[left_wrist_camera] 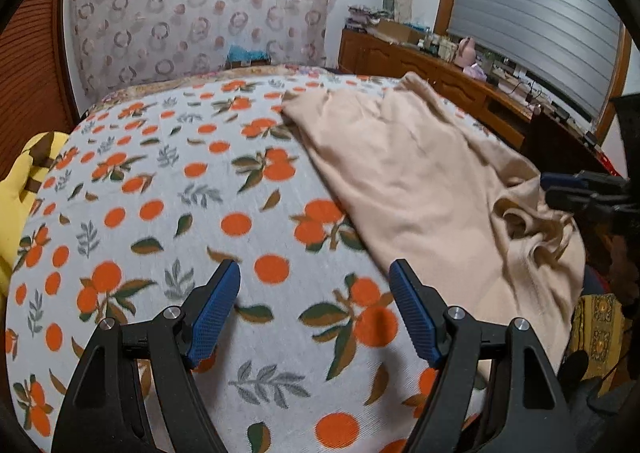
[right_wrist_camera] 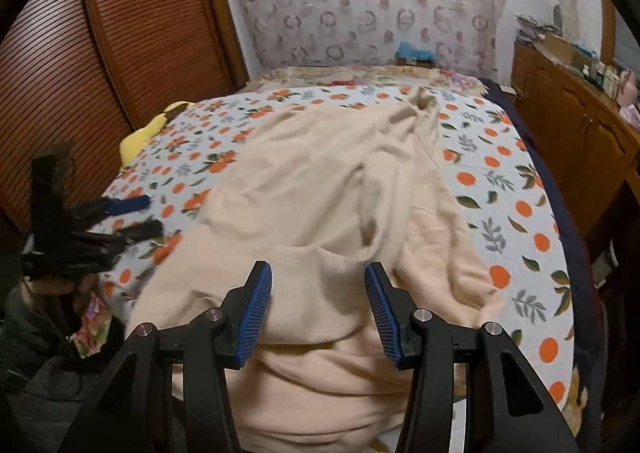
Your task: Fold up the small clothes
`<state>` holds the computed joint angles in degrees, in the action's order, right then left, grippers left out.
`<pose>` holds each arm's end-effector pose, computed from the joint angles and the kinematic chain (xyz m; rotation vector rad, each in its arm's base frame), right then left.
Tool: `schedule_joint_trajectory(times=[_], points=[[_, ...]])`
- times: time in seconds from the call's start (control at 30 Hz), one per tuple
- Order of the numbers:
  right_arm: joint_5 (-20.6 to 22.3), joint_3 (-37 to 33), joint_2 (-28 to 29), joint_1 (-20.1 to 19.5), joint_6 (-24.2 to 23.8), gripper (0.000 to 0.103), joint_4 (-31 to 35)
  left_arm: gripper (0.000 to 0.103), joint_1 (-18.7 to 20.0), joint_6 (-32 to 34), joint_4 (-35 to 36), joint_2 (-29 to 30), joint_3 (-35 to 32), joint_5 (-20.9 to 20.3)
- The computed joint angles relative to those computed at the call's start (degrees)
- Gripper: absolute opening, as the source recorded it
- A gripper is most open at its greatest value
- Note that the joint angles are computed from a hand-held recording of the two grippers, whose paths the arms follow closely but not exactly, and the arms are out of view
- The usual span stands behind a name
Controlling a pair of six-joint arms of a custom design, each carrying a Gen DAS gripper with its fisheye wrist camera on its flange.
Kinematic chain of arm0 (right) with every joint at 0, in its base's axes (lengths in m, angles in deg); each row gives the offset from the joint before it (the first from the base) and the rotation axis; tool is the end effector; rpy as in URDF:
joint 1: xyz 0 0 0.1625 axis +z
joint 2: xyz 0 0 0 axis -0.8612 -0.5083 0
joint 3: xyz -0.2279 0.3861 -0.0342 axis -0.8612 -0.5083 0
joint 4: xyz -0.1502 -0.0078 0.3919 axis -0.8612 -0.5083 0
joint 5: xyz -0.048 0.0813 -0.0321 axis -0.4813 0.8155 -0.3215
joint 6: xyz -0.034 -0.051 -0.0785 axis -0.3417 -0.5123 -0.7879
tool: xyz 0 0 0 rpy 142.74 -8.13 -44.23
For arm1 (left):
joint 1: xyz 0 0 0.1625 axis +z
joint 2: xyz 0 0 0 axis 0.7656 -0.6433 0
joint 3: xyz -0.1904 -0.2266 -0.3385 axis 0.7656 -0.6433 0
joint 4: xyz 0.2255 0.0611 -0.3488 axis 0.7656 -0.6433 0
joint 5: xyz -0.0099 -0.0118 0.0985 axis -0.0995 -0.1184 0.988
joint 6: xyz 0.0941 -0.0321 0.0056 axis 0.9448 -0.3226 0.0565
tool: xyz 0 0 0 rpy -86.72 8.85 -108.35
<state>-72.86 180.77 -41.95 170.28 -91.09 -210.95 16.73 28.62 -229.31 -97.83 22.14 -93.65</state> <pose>0.3088 -0.6137 0.1299 0.3922 -2.2429 1.1373 -0.1332 -0.7231 0.1884 1.1259 2.5079 -0.6140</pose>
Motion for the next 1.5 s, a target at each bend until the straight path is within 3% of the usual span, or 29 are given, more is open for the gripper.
schedule_joint_trajectory(times=[0.3,0.47,0.53,0.8,1.0,1.1,1.17,1.3,1.37,1.5], points=[[-0.5,-2.3,2.6,0.2,-3.5,0.051,0.2,0.078,0.6,1.0,-2.5,-0.9,2.5,0.2],[-2.4,-2.8,3.1,-0.7,-2.8,0.013,3.1,0.078,0.2,4.6,-6.9,-0.9,4.7,1.9],[-2.5,-2.5,3.3,-0.7,-3.3,0.007,3.2,0.078,0.1,5.4,-7.8,-0.8,5.1,2.6],[-1.4,4.3,-0.1,0.9,-2.8,0.004,-8.0,0.078,0.2,2.1,-5.3,-1.7,4.5,0.9],[-7.2,11.6,-3.3,2.2,-1.4,0.004,-15.5,0.078,-0.8,2.6,-7.2,-2.7,5.5,-0.6],[-10.0,13.8,-4.2,2.0,0.9,0.004,-15.2,0.078,-1.4,2.9,-7.5,-3.0,5.8,-0.9],[-10.1,15.0,-5.7,1.4,4.9,0.004,-9.9,0.078,-1.7,2.9,-7.4,-3.0,5.7,-1.2],[-10.4,14.1,-5.4,1.3,5.9,0.026,-9.0,0.078,-2.1,3.1,-7.2,-2.8,5.2,-0.7],[-10.3,13.2,-4.9,1.6,4.4,0.038,-10.2,0.078,-2.3,3.1,-7.0,-2.6,4.8,-0.7],[-10.9,10.8,-4.3,1.7,-0.3,0.052,-12.7,0.078,-2.7,3.3,-6.4,-1.7,3.5,-0.5]])
